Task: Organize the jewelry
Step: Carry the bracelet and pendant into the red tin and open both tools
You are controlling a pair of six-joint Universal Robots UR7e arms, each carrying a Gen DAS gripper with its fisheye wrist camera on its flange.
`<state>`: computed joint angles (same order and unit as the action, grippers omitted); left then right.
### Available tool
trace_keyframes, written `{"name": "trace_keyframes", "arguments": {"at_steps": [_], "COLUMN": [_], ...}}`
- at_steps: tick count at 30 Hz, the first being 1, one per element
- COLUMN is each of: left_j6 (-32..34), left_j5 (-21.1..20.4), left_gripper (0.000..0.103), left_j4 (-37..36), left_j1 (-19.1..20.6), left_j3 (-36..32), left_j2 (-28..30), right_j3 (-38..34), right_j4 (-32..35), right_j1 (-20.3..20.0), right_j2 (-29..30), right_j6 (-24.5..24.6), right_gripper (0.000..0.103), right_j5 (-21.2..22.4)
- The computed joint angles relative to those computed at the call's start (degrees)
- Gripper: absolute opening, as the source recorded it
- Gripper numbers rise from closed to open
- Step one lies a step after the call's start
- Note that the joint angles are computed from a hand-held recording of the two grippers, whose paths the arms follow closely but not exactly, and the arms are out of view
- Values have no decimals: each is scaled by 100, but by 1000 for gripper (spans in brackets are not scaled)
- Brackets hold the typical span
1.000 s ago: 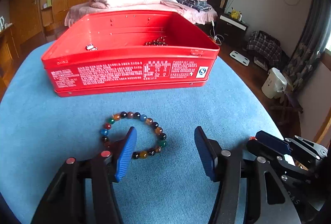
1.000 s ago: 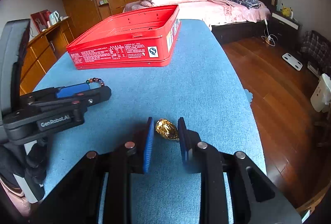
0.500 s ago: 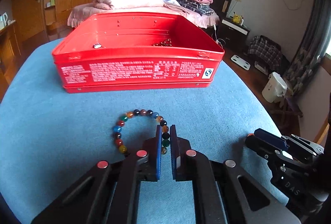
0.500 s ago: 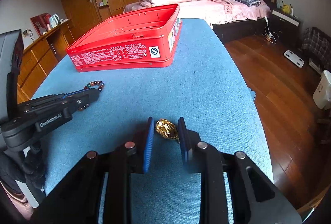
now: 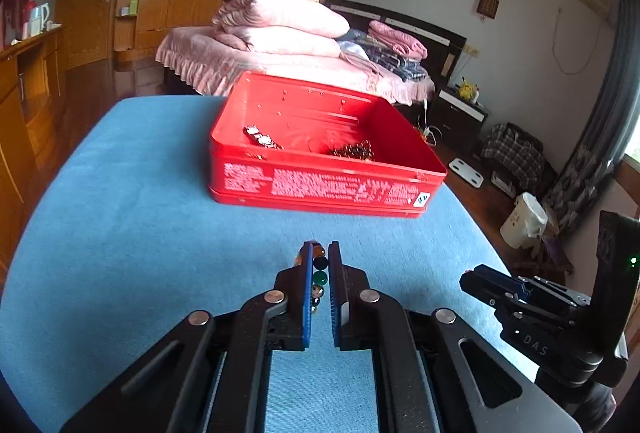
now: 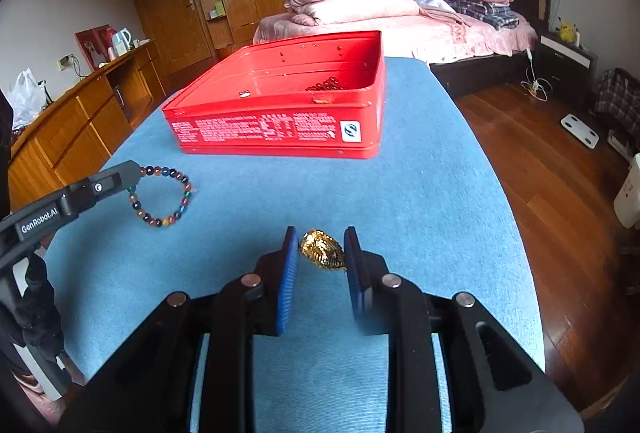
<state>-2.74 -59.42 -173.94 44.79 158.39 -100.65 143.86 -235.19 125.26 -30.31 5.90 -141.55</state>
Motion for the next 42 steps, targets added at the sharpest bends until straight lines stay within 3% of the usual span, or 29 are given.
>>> {"name": "trace_keyframes", "arguments": {"at_steps": [8, 14, 28, 36, 42], "left_j6": [70, 260, 844, 1097, 1156], "left_j5": [10, 40, -305, -467, -426], "left_gripper": [7, 7, 7, 7, 7], "left_j4": [143, -66, -1088, -1230, -1240], "left_j1": [9, 8, 236, 561, 771], "left_j3": [-112, -313, -1380, -2161, -2392], "left_j2": [-433, -230, 1242, 2379, 2861], "right_j3": [-299, -533, -1416, -1881, -2037], "right_j4": [501, 819, 1448, 1925, 2065], "right_j1": [239, 250, -165, -735, -1031], "right_j2": [-262, -529, -1110, -1103, -961], "right_j6": [-112, -322, -1239, -1414, -1393], "right_gripper": [22, 22, 22, 22, 22], "right_j5": [-18, 64, 310, 537, 713]}}
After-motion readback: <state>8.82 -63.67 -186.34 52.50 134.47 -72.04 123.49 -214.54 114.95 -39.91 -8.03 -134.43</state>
